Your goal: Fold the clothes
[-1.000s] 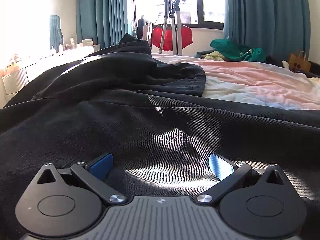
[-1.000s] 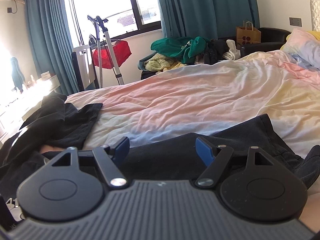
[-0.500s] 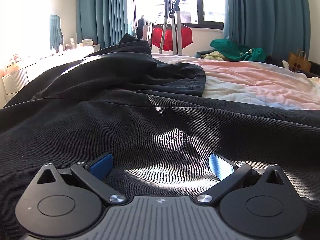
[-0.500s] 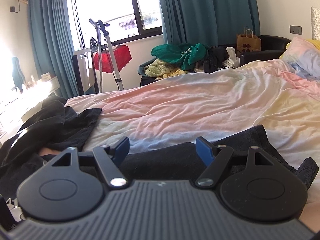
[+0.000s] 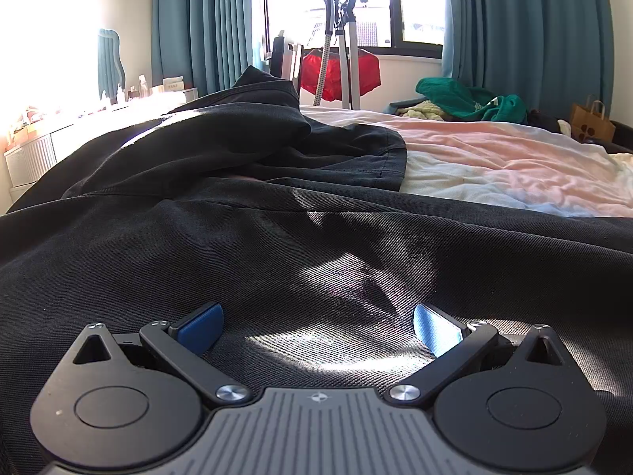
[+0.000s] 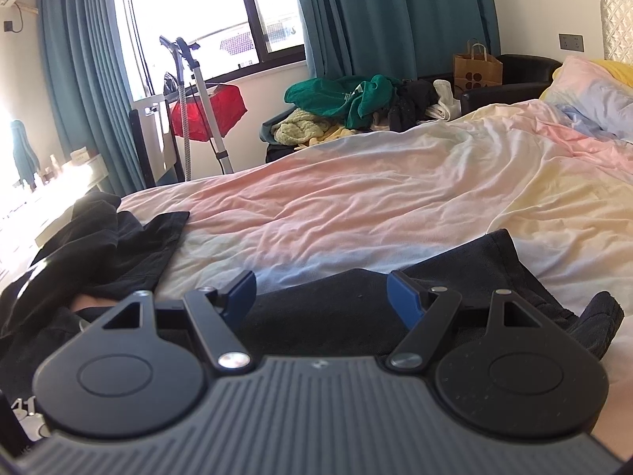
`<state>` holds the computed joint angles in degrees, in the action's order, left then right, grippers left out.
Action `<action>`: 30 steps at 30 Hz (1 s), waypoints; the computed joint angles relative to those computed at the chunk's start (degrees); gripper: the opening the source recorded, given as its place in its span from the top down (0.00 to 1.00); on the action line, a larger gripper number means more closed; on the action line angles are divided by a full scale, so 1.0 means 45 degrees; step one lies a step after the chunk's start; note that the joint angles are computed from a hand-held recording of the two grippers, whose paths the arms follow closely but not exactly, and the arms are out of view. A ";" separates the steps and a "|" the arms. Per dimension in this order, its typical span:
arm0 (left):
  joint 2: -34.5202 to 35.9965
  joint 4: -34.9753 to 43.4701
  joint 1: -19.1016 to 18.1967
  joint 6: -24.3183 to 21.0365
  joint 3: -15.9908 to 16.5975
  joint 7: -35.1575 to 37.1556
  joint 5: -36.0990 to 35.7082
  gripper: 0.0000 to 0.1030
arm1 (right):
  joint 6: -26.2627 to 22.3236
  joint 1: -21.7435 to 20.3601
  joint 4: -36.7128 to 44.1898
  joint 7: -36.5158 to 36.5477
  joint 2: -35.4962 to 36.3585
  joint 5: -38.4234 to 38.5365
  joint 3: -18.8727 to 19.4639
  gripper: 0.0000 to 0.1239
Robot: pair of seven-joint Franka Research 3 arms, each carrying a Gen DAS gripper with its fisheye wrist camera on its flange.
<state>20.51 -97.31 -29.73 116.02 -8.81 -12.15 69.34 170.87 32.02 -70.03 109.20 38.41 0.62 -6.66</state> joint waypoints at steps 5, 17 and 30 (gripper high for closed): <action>0.0017 0.0020 -0.0007 -0.0006 0.0004 0.0001 -0.0003 0.00 | 0.0174 0.0015 -0.0099 -0.0229 -0.0083 0.0046 0.0138 0.39; 0.0009 0.0011 -0.0020 -0.0004 0.0015 -0.0017 0.0011 0.00 | 0.0470 -0.0304 -0.0481 -0.1207 -0.0326 0.0675 0.0949 0.39; -0.0134 -0.0287 0.0019 0.0237 0.0016 -0.0419 0.0283 0.00 | 0.0059 -0.1307 -0.0194 -0.3617 -0.0047 0.2685 0.3205 0.39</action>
